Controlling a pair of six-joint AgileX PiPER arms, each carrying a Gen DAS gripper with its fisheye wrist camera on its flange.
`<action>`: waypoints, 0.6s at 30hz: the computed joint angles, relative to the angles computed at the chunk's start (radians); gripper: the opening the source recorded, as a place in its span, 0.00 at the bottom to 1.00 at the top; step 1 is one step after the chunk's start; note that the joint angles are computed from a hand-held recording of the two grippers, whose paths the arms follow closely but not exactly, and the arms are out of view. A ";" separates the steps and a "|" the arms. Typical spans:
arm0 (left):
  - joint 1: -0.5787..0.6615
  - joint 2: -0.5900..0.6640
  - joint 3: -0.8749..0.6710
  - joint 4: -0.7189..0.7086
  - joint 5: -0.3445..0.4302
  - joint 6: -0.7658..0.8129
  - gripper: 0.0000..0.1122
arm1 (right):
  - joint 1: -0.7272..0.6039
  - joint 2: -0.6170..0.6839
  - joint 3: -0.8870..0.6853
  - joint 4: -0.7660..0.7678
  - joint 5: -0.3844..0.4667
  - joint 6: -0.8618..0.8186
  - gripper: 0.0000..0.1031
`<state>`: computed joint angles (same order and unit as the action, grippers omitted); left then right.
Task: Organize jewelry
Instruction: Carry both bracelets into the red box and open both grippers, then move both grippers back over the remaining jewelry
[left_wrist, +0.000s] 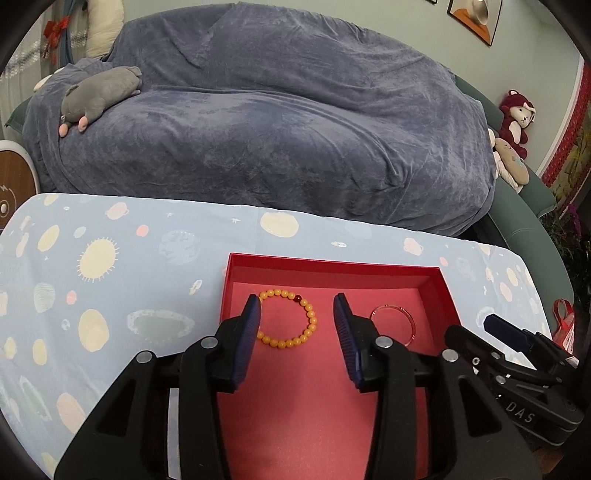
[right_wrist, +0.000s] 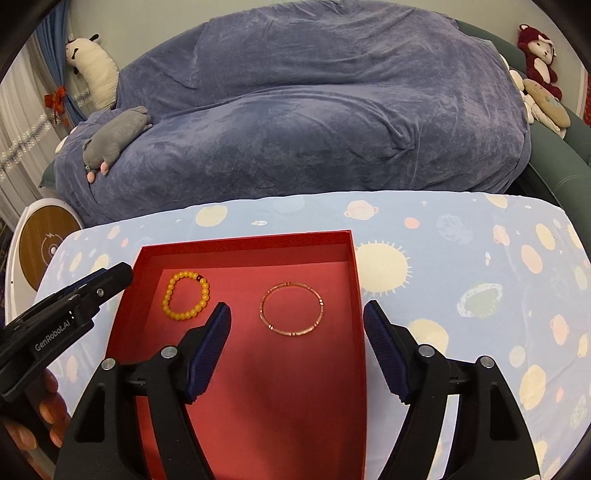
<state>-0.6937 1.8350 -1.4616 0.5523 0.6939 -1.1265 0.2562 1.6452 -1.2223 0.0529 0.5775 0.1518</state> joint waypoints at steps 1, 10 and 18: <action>-0.020 -0.035 0.036 0.029 0.007 -0.035 0.39 | -0.001 -0.048 0.043 0.000 -0.003 -0.004 0.69; -0.305 -0.291 0.305 0.186 0.206 -0.308 0.40 | 0.105 -0.507 0.380 -0.149 0.092 0.152 0.69; -0.630 -0.364 0.455 0.185 0.380 -0.613 0.40 | 0.523 -0.840 0.594 -0.435 0.351 0.664 0.69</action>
<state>-1.3235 1.4710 -1.0066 0.7370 1.0739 -1.7400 0.7792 0.8057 -0.6282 -0.3819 0.9288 0.8156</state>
